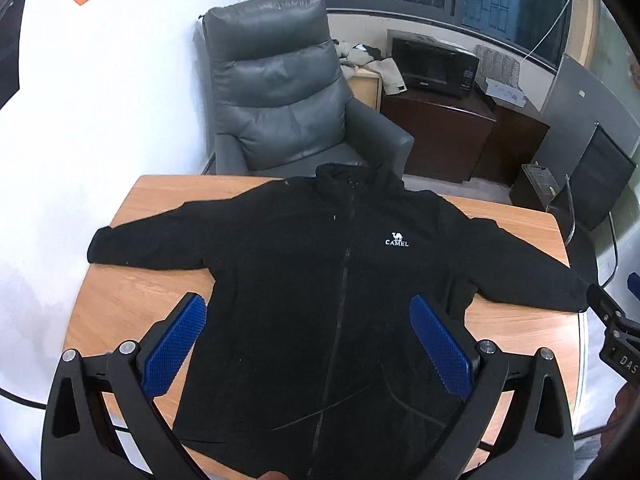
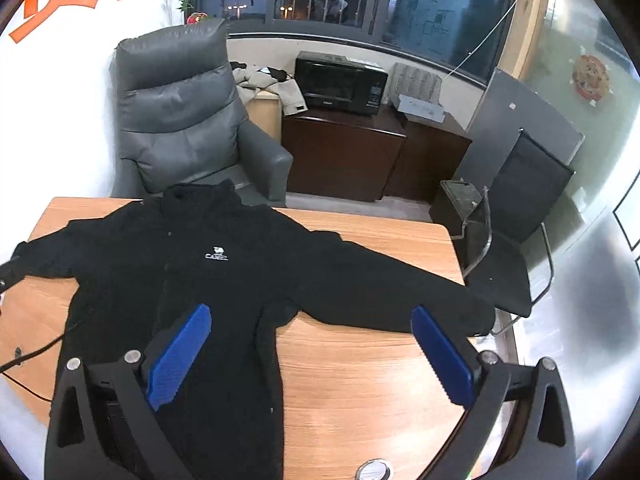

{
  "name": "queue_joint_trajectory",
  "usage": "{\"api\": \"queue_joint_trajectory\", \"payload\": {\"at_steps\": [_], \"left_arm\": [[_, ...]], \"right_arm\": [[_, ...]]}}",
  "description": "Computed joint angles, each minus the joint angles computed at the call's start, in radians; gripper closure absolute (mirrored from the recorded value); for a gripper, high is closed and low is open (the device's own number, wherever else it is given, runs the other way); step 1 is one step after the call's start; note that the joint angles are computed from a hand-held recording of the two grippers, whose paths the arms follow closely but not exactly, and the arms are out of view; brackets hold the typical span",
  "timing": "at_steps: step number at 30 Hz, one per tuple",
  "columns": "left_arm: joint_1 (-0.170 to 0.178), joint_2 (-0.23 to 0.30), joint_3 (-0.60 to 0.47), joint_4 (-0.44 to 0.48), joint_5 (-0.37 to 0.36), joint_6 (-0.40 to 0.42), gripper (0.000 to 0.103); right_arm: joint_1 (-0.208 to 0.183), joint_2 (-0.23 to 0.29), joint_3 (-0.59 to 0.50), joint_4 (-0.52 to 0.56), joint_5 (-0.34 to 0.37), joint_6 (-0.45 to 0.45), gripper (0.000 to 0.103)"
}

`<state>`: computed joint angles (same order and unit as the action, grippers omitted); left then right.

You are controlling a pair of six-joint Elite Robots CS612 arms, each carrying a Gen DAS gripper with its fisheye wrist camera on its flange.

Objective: Fold clothes

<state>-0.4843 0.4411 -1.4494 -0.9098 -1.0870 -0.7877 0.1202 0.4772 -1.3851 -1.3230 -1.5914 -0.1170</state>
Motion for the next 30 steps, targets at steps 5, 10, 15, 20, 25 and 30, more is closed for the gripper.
{"api": "queue_joint_trajectory", "payload": {"at_steps": [5, 10, 15, 20, 25, 30], "left_arm": [[0.006, 0.007, 0.01, -0.033, -0.028, 0.051, 0.0], [0.009, 0.004, 0.019, -0.077, -0.03, 0.074, 0.0], [0.006, 0.005, -0.008, -0.069, -0.004, 0.083, 0.0], [0.014, 0.004, -0.026, 0.03, -0.008, 0.033, 0.0], [0.021, 0.016, -0.063, 0.095, 0.009, 0.029, 0.0], [0.04, 0.028, -0.074, 0.072, -0.031, 0.079, 0.0]], "right_arm": [[0.006, -0.007, 0.014, -0.016, -0.008, 0.01, 0.0], [0.009, -0.008, 0.011, -0.019, -0.027, -0.001, 0.0], [0.014, -0.016, 0.014, -0.008, -0.037, -0.011, 0.0], [0.035, -0.022, 0.022, -0.022, -0.043, -0.011, 0.0], [0.066, -0.029, 0.028, -0.024, -0.062, -0.029, 0.0], [0.084, -0.034, 0.035, 0.007, -0.031, -0.013, 0.0]]}}
